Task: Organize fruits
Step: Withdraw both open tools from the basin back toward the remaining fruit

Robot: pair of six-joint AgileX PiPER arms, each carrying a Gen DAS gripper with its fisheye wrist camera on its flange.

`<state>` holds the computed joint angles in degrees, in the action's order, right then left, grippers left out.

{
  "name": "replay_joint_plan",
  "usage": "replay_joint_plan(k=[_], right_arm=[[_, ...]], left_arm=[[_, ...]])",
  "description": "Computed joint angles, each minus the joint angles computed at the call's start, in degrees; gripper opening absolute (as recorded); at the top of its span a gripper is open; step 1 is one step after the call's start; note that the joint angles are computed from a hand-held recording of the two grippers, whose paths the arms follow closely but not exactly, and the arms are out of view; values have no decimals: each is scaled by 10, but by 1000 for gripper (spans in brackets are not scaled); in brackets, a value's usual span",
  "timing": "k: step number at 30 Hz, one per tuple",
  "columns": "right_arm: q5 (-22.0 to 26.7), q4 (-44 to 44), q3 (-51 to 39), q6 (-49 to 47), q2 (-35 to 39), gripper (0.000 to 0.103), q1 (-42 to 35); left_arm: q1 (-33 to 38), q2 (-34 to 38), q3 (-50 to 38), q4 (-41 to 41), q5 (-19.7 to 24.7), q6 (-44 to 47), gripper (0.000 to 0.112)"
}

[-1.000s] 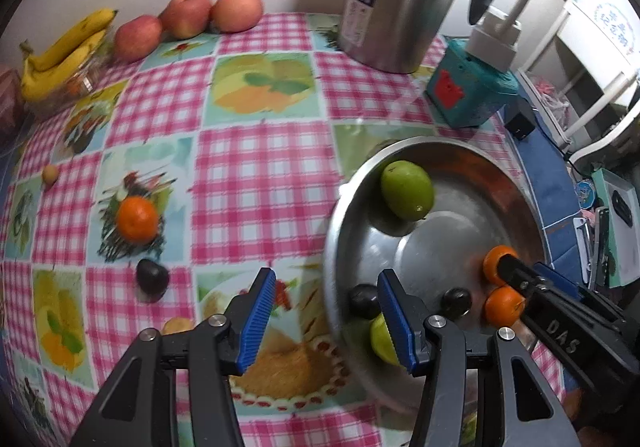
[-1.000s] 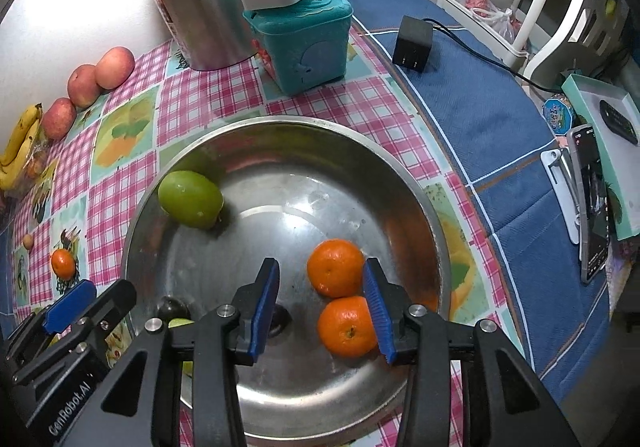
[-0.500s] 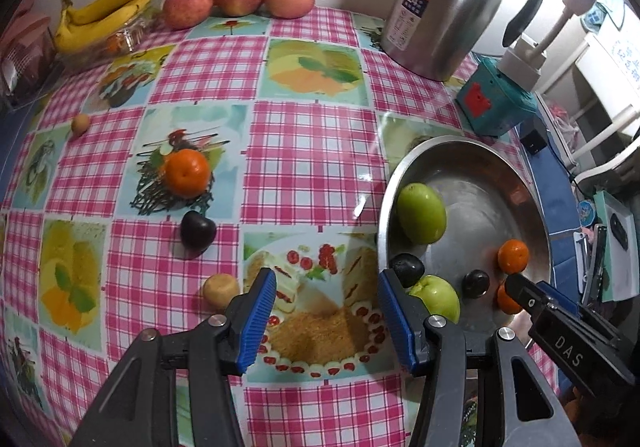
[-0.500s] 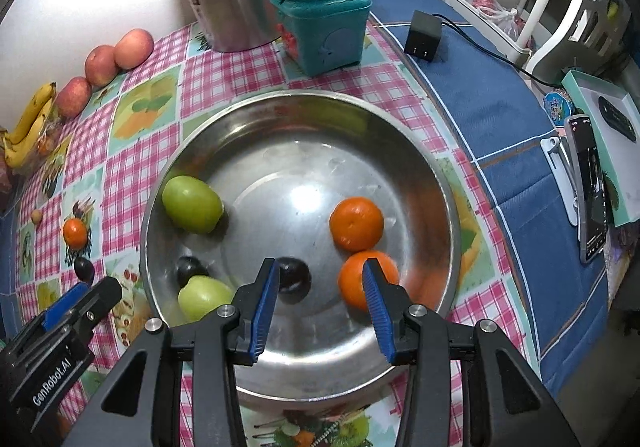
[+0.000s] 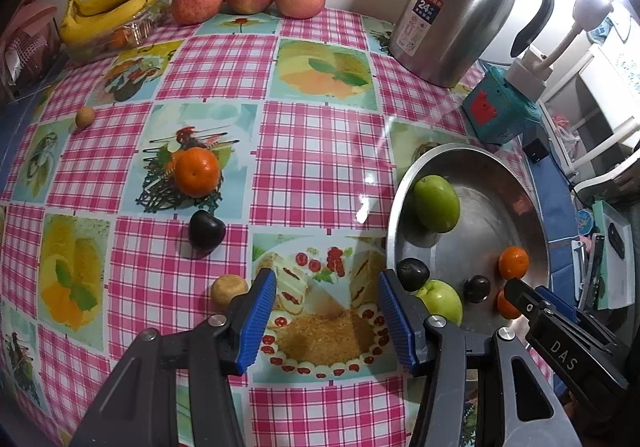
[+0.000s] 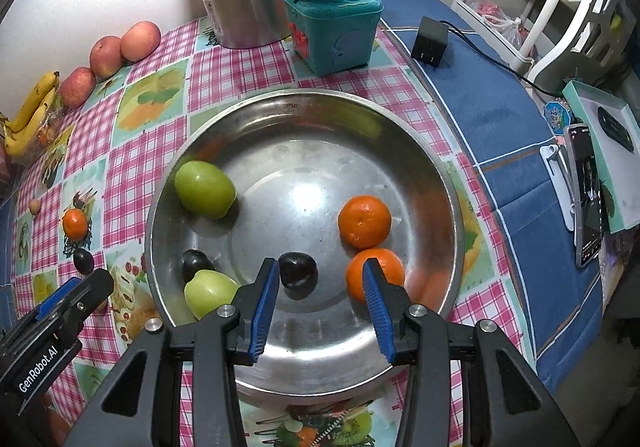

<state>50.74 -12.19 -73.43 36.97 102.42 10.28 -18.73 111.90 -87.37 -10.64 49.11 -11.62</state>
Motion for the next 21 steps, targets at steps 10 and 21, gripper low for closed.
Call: replay_joint_plan(k=[10, 21], right_arm=[[-5, 11, 2, -1, 12, 60, -4], [-14, -6, 11, 15, 11, 81, -1]], left_arm=[[1, 5, -1, 51, 3, -44, 78], [-4, 10, 2, 94, 5, -76, 100]])
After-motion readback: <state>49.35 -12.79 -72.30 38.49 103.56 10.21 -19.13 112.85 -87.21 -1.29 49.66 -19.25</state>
